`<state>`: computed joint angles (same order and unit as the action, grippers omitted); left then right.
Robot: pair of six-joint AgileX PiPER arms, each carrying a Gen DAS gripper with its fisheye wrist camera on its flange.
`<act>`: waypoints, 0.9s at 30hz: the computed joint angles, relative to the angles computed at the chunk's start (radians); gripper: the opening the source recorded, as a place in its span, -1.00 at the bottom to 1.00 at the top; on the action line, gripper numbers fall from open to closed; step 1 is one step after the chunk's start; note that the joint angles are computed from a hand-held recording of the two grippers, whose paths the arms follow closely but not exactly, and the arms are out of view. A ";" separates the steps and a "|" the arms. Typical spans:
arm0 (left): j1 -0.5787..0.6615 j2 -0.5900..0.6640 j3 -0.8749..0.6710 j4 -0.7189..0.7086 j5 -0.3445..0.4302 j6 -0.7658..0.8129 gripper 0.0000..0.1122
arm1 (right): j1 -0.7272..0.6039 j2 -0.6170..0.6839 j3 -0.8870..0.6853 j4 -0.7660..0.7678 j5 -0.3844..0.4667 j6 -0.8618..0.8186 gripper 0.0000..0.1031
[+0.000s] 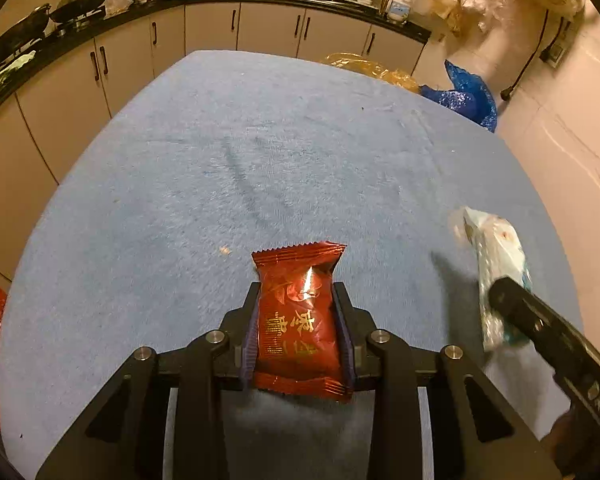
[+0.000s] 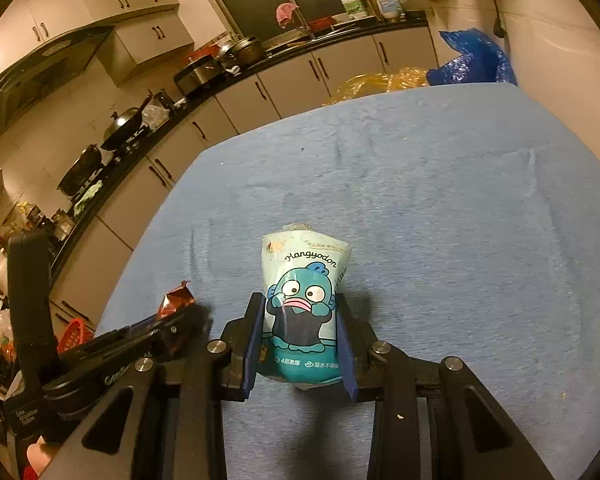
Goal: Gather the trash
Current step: 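Carry the red wrapper and tissue packet to the red basket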
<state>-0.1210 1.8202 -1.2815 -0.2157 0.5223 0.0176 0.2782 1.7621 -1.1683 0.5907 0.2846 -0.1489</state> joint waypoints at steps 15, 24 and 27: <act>0.226 -0.393 0.330 -0.258 -0.042 0.366 -0.43 | 0.113 0.010 -0.010 0.298 0.044 -0.429 -0.31; 0.502 -0.533 0.412 -0.439 0.063 0.661 -0.43 | 0.236 -0.008 -0.041 0.363 0.105 -0.457 -0.31; 0.613 -0.546 0.417 -0.496 0.108 0.752 -0.43 | 0.277 -0.001 -0.077 0.339 0.130 -0.428 -0.30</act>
